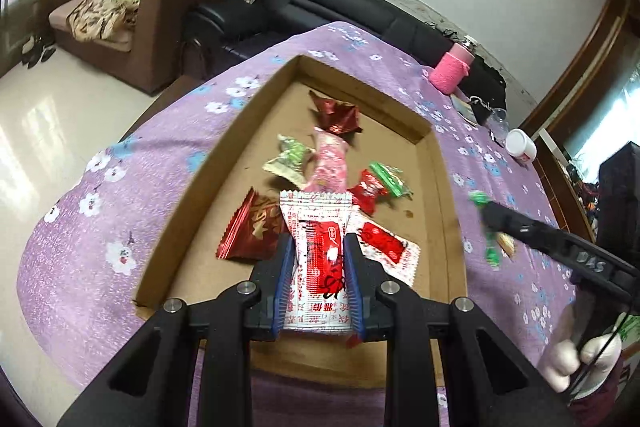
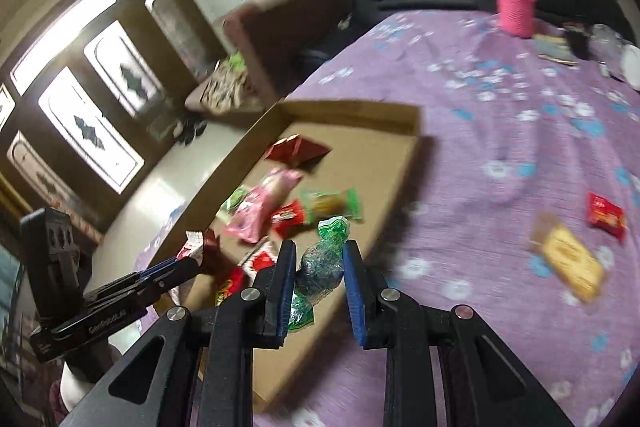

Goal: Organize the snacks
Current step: 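Carry the white-red packet and green candy over the cardboard box, then open both tools to drop the packet and candy into the box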

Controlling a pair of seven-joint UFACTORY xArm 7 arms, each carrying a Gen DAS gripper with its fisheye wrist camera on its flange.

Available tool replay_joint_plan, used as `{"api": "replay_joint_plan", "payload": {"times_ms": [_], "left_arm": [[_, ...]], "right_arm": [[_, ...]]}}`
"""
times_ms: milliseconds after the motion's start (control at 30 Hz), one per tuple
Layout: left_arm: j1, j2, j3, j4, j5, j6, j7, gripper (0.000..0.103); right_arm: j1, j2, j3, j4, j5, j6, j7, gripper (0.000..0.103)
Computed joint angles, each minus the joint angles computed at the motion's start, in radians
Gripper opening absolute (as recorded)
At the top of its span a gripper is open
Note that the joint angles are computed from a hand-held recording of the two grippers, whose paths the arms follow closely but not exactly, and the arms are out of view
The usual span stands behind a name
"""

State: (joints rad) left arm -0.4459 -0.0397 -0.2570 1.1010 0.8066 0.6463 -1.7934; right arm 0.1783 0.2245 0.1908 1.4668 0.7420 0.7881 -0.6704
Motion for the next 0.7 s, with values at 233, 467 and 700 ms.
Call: {"api": "replay_joint_plan", "payload": {"times_ms": [233, 467, 700], "left_arm": [[0.002, 0.017, 0.008, 0.001, -0.05, -0.017, 0.05, 0.024], [0.0, 0.043, 0.028, 0.016, -0.077, -0.054, 0.069, 0.033], [-0.002, 0.0, 0.011, 0.012, 0.03, -0.04, -0.027, 0.052]], "right_arm": [[0.097, 0.123, 0.009, 0.097, -0.235, -0.055, 0.148, 0.026], [0.115, 0.202, 0.011, 0.173, -0.381, -0.082, 0.261, 0.026], [0.026, 0.103, 0.059, 0.082, -0.231, -0.12, 0.162, 0.041]]}}
